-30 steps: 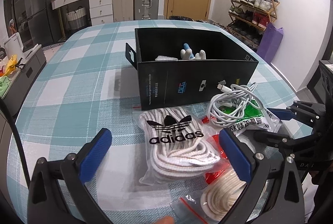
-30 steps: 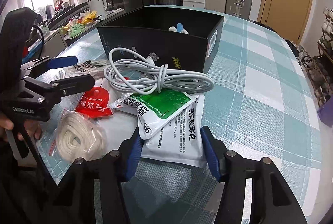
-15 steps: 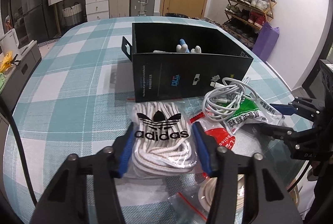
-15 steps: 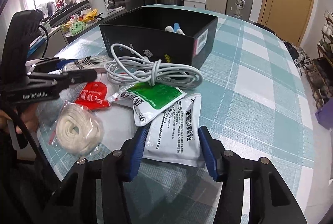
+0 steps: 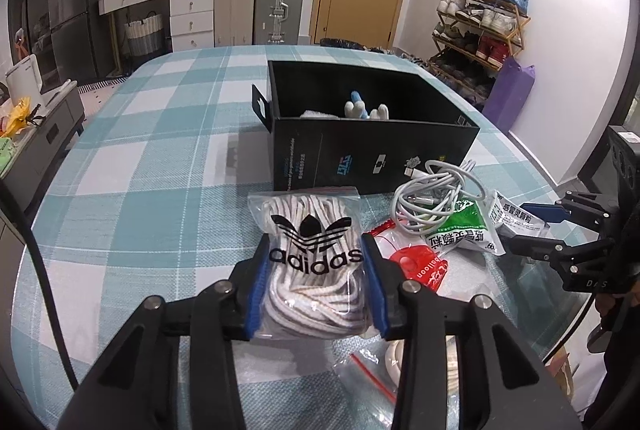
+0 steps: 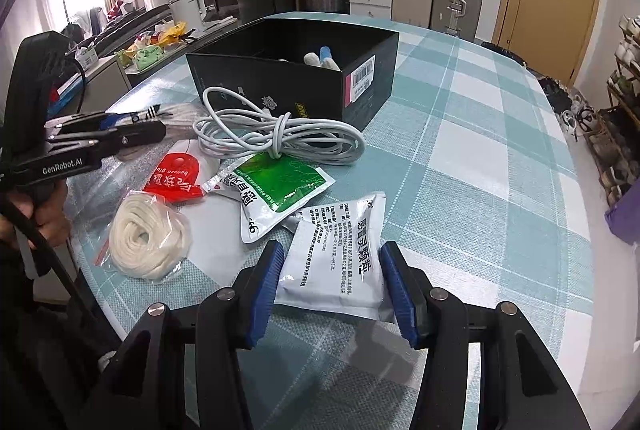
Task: Organize soft objects
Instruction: 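Lift the adidas bag with the left gripper while the right gripper lifts the sachet toward the box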
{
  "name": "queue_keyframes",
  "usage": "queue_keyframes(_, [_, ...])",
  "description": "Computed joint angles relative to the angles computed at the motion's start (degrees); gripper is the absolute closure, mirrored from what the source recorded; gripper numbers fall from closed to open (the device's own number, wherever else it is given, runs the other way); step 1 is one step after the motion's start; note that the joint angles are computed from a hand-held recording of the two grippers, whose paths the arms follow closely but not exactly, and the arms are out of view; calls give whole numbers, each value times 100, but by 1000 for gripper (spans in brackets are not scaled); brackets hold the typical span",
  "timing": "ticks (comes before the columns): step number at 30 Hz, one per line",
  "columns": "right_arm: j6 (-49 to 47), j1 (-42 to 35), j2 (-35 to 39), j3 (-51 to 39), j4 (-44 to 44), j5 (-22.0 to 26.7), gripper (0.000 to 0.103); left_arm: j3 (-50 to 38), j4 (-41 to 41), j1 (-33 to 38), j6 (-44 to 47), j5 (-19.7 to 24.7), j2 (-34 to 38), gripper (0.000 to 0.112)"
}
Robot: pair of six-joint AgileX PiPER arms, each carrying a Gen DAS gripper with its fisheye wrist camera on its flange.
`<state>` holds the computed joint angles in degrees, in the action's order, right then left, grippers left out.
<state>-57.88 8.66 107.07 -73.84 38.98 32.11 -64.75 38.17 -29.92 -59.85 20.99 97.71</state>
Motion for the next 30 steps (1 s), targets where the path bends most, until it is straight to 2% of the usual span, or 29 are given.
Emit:
queue_keyframes(14, [-374, -227, -310, 248, 410, -80, 52, 213, 690, 21, -730, -9, -332, 72])
queue_keyframes(30, [-1675, -386, -680, 458, 2339, 127, 52, 370, 1764, 34, -1773, -122, -620, 72])
